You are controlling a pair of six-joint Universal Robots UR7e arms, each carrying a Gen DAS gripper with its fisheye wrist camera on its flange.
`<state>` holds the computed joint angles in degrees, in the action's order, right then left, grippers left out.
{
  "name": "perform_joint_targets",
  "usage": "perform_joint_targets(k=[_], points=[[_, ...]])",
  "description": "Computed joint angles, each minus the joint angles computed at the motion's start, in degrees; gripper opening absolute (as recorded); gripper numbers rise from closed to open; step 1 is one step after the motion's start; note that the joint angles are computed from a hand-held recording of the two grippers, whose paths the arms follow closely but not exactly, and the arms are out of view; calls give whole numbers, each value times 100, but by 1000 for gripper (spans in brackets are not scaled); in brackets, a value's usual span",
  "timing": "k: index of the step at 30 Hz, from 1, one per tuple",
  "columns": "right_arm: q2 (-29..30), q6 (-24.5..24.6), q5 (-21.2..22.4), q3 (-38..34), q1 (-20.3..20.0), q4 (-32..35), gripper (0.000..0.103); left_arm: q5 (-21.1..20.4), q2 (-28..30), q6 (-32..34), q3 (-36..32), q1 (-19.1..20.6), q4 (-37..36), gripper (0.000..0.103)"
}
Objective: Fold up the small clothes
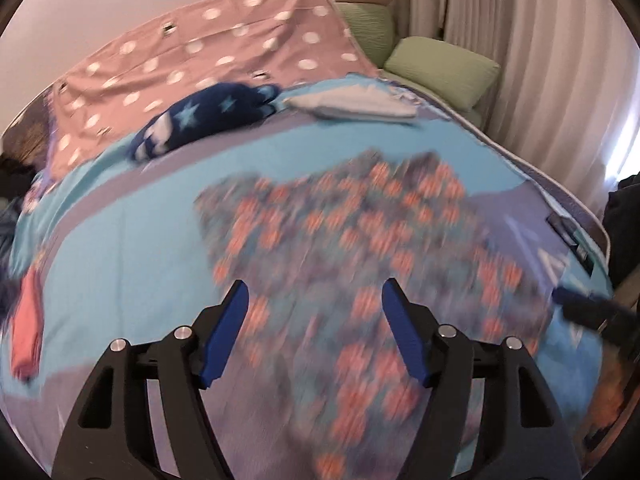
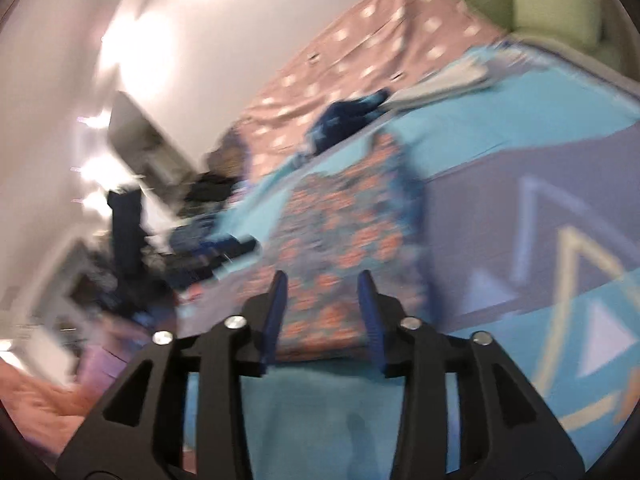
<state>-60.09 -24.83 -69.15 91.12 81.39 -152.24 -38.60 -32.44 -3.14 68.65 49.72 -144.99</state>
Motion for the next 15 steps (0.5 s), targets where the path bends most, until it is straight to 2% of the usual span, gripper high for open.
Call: perform_joint_targets(k=[1, 2, 3, 4, 5, 8, 10, 15], points=[[13, -35, -29, -45, 7, 135, 43, -14, -156, -75, 325, -12, -170, 74], [80, -36, -298, -68, 25, 31, 43, -76, -324, -149, 649, -17, -291, 80], [146, 62, -808, -65, 112, -144, 39, -115, -398, -213, 836, -15, -330, 81], [225, 161, -1326, -141, 192, -126, 22, -103, -467, -288, 1008, -3, -261, 81], [297, 313, -1604, -238, 204, 9, 19, -19, -486, -348, 1107, 17, -185, 82], [238, 545, -1532, -275, 191, 173, 21, 87, -562, -434, 1514, 62, -570, 91], [178, 392, -1574, -243, 265, 94, 26, -81, -646, -545, 1640, 86, -749, 91], [309, -62, -1489, -401, 487, -247, 26, -404, -692, -409, 1596, 140, -960, 91]])
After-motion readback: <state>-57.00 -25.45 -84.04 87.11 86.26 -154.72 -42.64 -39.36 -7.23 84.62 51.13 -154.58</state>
